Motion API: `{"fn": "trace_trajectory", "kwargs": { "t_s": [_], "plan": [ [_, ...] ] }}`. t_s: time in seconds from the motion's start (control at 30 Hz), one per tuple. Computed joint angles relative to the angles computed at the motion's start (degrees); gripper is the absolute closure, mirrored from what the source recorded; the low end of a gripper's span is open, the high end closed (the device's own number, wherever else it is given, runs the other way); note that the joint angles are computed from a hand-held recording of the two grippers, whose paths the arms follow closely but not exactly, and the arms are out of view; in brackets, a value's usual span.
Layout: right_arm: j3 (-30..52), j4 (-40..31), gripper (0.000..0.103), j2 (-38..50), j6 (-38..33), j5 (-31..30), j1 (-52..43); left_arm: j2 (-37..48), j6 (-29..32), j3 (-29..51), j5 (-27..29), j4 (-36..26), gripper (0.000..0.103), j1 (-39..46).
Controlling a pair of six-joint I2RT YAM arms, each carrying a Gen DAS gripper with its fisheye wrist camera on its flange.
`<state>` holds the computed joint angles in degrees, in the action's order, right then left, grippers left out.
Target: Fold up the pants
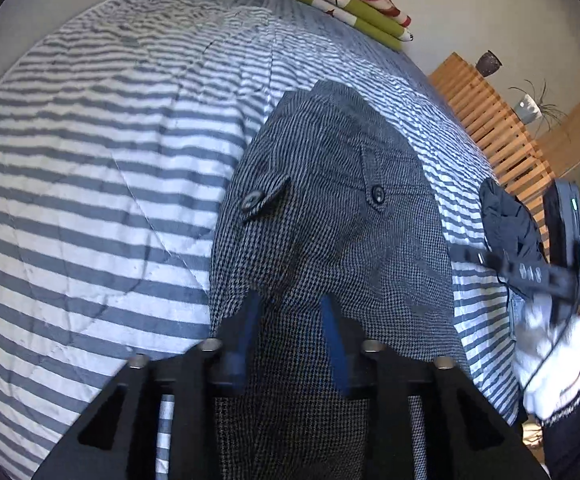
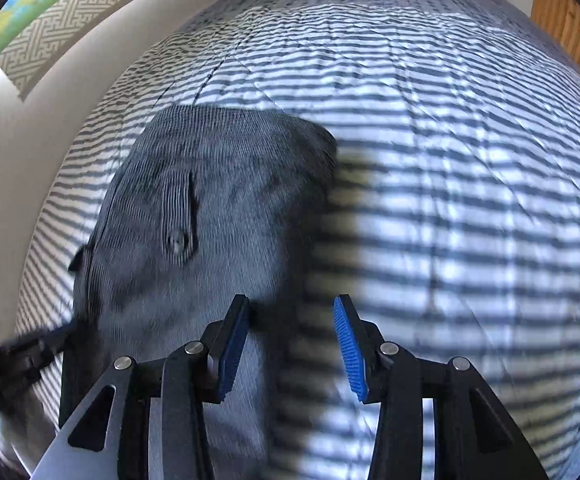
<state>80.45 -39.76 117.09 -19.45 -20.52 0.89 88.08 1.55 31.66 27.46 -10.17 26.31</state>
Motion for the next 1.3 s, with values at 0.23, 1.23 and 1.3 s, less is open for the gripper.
{"fn": "trace_trajectory", "kwargs": {
  "t_s": [0.23,1.23,1.3],
  "plan": [
    [-10.9,-1.7,0.056,-6.1,-7.3,-4.7,-6.0,6.0,3.3,7.0,-2.7,-5.4,0.032,-0.5],
    [-8.6,-0.7,0.094,-3.0,-0.3,-16.4,-1.3,11.3,0.9,8.9,5.7,-0.3,0.086,-0.1],
    [-8.7,-2.5,0.095,-5.4,-1.1,-18.4,-2.8,7.4,-0.3,7.4,7.6,-0.9,0.086,-0.4]
  ]
}}
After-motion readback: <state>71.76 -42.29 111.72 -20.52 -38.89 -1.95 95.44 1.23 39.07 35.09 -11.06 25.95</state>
